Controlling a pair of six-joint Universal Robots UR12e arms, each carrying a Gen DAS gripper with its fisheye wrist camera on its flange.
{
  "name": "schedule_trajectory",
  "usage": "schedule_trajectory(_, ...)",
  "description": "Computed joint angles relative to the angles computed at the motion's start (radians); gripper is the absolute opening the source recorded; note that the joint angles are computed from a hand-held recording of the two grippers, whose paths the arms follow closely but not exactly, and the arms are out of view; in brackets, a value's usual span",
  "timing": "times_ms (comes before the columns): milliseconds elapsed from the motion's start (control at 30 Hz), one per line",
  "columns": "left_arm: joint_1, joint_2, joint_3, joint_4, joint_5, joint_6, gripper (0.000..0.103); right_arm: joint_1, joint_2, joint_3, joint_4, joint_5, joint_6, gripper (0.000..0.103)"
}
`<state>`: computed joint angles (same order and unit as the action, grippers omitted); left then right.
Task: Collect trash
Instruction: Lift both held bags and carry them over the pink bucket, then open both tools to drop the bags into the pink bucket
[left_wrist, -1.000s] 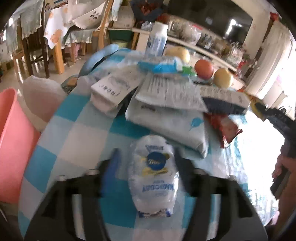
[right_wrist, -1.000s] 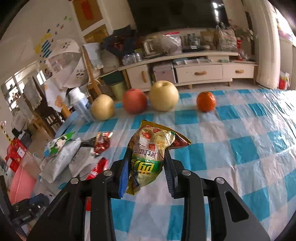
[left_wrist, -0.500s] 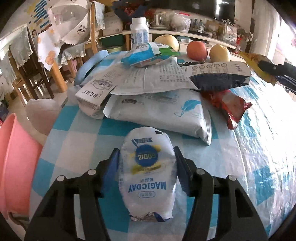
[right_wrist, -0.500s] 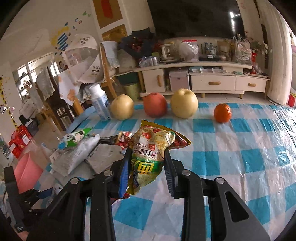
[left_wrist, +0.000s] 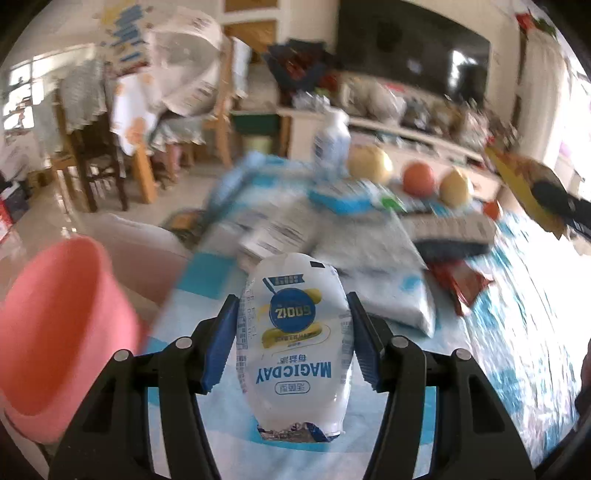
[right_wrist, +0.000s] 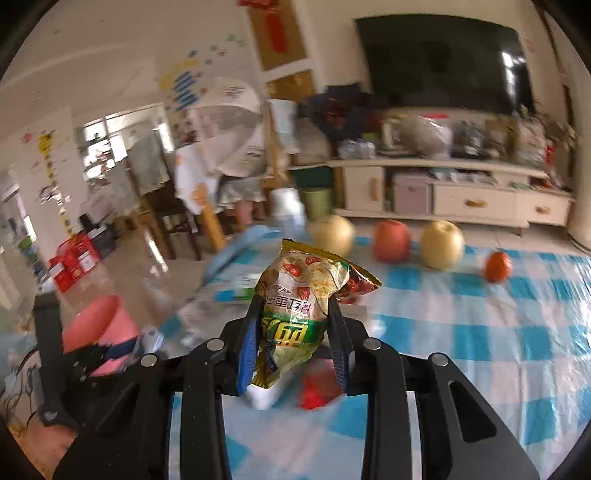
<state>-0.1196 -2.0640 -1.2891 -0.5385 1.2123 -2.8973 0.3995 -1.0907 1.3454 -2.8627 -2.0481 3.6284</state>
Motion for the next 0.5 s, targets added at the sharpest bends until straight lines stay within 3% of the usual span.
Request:
schedule_trajectory(100, 0.023, 0.004, -0.002, 0.055, 0.019, -0.066, 0.059, 0.022, 0.045, -0.075, 0.015, 0.035, -0.042, 0.035)
schedule_trajectory(300, 0.072, -0.005, 0.013, 0.148, 0.119, -0.216, 0.059, 0.061, 0.176, -0.289, 0.086, 0.176, -0.122, 0.035)
schedule_trajectory(500, 0.121, -0.037, 0.076, 0.080, 0.188, -0.399, 0.059, 0.086, 0.341, -0.568, 0.208, 0.317, -0.132, 0.035)
